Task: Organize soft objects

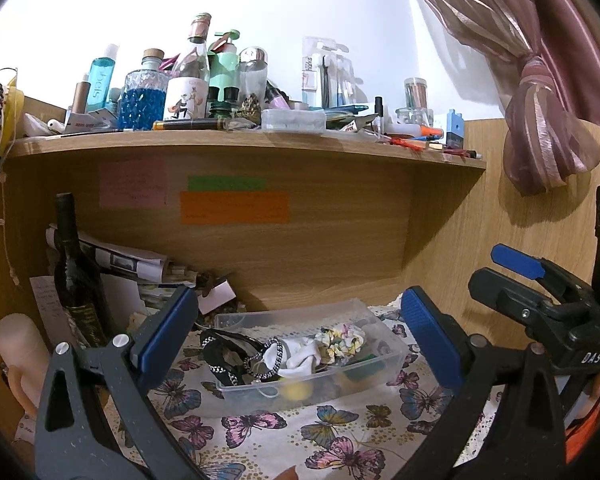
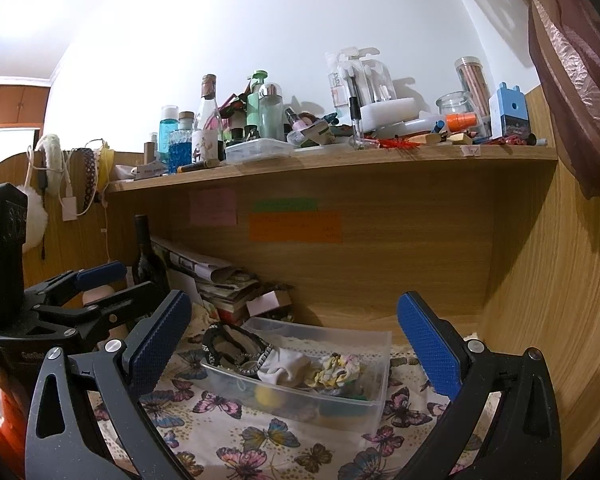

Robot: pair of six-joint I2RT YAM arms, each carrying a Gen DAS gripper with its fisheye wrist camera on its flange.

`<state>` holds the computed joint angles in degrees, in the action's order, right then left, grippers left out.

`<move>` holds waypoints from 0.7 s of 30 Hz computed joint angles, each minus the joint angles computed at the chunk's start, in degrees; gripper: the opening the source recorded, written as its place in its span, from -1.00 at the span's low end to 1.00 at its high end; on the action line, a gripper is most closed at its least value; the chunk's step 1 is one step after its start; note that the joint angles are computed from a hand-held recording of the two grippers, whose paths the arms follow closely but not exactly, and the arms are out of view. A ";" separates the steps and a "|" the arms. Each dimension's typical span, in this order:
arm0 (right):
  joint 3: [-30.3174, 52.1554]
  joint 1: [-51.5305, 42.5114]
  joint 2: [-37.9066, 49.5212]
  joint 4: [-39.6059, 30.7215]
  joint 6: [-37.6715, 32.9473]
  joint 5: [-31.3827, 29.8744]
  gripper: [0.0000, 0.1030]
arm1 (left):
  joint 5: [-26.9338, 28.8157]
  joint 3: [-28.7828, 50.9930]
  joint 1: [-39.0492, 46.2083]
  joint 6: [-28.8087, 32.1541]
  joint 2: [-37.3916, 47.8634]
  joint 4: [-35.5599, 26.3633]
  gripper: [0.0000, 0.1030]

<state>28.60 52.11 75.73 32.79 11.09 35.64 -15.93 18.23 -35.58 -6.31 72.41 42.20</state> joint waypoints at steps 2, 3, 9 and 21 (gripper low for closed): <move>0.15 0.00 0.13 -0.11 0.07 -0.03 1.00 | 0.22 0.03 0.04 0.13 0.13 -0.07 1.00; 0.16 -0.05 0.18 -0.10 0.06 -0.14 1.00 | 0.27 0.04 0.01 0.19 0.18 -0.07 1.00; 0.40 -0.28 0.61 -0.32 0.24 -0.51 1.00 | 0.77 -0.21 0.23 0.17 0.06 0.28 1.00; 1.04 -2.77 2.68 -1.30 1.81 -2.67 1.00 | 3.24 0.40 2.65 0.02 1.71 -0.55 1.00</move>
